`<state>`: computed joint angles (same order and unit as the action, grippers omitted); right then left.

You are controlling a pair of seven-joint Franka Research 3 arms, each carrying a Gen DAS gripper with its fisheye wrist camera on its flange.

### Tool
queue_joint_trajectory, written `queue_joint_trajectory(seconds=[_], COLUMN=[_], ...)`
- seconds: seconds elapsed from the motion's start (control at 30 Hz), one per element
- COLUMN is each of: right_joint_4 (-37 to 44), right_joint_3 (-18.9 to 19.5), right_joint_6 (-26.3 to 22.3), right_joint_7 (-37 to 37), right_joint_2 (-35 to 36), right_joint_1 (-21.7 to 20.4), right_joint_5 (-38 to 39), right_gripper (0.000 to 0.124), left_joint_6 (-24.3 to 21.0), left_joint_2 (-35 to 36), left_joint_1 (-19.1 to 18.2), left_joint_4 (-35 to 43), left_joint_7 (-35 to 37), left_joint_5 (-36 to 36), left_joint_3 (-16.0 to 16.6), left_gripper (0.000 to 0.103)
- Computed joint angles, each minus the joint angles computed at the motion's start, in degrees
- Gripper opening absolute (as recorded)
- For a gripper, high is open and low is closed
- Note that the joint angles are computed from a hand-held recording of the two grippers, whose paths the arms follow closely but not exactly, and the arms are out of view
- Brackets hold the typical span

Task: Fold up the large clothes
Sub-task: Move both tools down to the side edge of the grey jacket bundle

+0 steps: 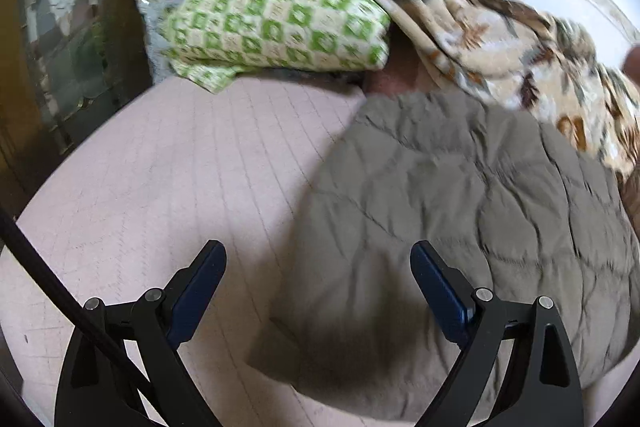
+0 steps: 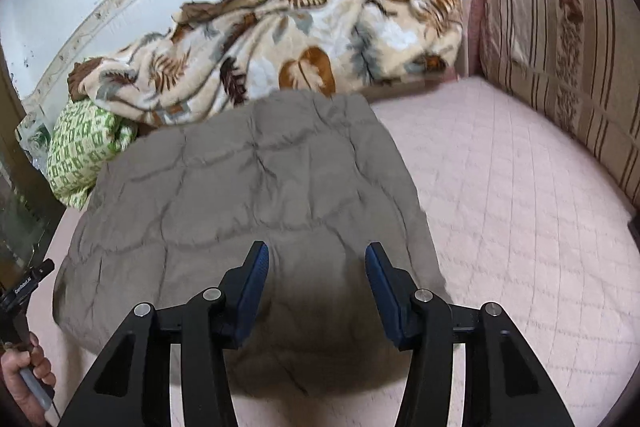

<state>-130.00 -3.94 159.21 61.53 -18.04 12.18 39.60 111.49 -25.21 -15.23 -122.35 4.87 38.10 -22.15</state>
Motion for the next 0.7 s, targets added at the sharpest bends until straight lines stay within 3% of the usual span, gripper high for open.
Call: queue_joint_trajectory(seconds=[0.1, 0.2, 0.23, 0.3, 0.37, 0.47, 0.63, 0.7], right_joint_4=[1.84, 1.6, 1.12, -1.25, -4.67, -9.27, -11.85, -12.95], right_joint_3=[0.37, 0.98, 0.39, -4.12, -5.47, -3.73, -7.9, -9.65], right_joint_6=[-8.01, -7.73, -7.59, -7.98, -6.99, -4.72, -10.61, -12.32], right_joint_7=[1.42, 0.09, -1.33, -8.38, -12.59, -9.32, -2.37, -2.23], right_joint_2=[2.4, 3.07, 2.09, -3.24, -8.27, -12.27, -13.23, -13.72], right_joint_1=[-1.13, -1.2, -0.79, 2.29, 2.44, -1.57, -4.48, -4.93], right_joint_5=[-3.98, -4.1, -1.15, 11.69, 16.91, 13.18, 12.41, 14.59], right_gripper=[0.061, 0.062, 0.063, 0.063, 0.07, 0.075, 0.075, 0.076], left_joint_6=[4.39, 1.91, 2.44, 3.34, 0.42, -2.56, -6.14, -3.02], left_joint_2=[3.19, 2.53, -0.28, -5.68, -11.21, -18.34, -23.96, -24.86], left_joint_1=[-1.97, -1.56, -2.0, -2.43, -2.74, -4.01, -5.78, -6.83], left_joint_4=[-0.05, -0.27, -1.9, -5.31, -7.81, -11.98, -17.21, -19.27], left_joint_7=[7.05, 6.15, 4.76, 2.06, -0.27, -4.38, -8.35, -9.73], left_joint_5=[-6.07, -4.6, -5.87, -7.1, -8.25, -11.14, -15.29, -17.33], left_joint_3=[3.25, 1.54, 1.81, 1.53, 0.08, -1.25, -2.58, -0.45], left_gripper=[0.094, 0.094, 0.093, 0.093, 0.093, 0.093, 0.093, 0.093])
